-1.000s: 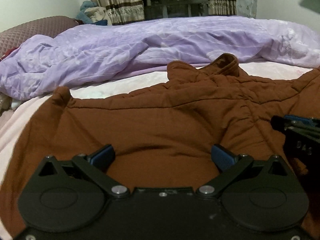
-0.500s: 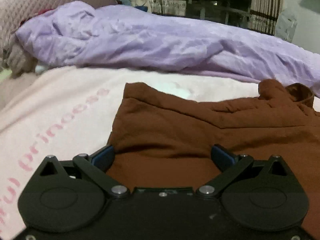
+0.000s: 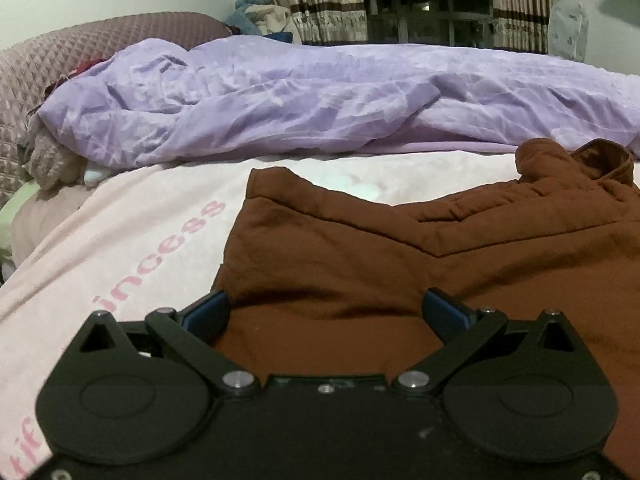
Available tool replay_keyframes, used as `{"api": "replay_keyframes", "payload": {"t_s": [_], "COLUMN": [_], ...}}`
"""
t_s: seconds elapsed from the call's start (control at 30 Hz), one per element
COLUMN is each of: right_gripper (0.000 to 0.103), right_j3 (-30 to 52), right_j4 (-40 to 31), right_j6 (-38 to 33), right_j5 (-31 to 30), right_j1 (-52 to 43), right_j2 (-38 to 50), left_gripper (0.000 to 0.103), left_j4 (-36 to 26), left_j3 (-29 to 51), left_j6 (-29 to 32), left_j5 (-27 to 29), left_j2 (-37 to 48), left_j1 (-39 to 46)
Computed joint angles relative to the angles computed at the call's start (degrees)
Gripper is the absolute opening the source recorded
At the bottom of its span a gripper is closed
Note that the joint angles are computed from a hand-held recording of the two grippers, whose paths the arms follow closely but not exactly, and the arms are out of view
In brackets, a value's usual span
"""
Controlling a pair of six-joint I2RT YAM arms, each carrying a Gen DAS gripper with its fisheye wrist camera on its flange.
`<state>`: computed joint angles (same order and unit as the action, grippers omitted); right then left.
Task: Fold large clothes
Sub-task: 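Release the jacket and smooth it flat with both grippers open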
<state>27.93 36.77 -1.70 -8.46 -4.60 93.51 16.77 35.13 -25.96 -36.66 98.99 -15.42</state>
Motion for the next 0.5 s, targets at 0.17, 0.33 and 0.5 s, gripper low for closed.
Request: {"api": "replay_keyframes", "payload": {"t_s": [0.17,0.33,0.5], "right_gripper": [0.017,0.022,0.027], "right_j3": [2.0,13.8,12.6], "right_j4": [-6.2,-12.1,-8.7], "right_j6": [5.4,-4.8,-4.7], "right_j5": [-10.2,2.0,4.7], "right_j1": [-6.7,-5.8,-4.6], "right_j2": [-7.7,7.7,8.5], "left_gripper": [0.103,0.103,0.103], "left_j4": [0.6,1.0,-2.9], "left_j3": [-0.9,-0.6,0.7], "left_j6": [-0.3,-0.3,-1.3], "left_j5": [3.7,2.3,2.6], "left_j2": [-1.0,-0.3,-1.2], "left_j1": [1.9,0.9,1.2]}}
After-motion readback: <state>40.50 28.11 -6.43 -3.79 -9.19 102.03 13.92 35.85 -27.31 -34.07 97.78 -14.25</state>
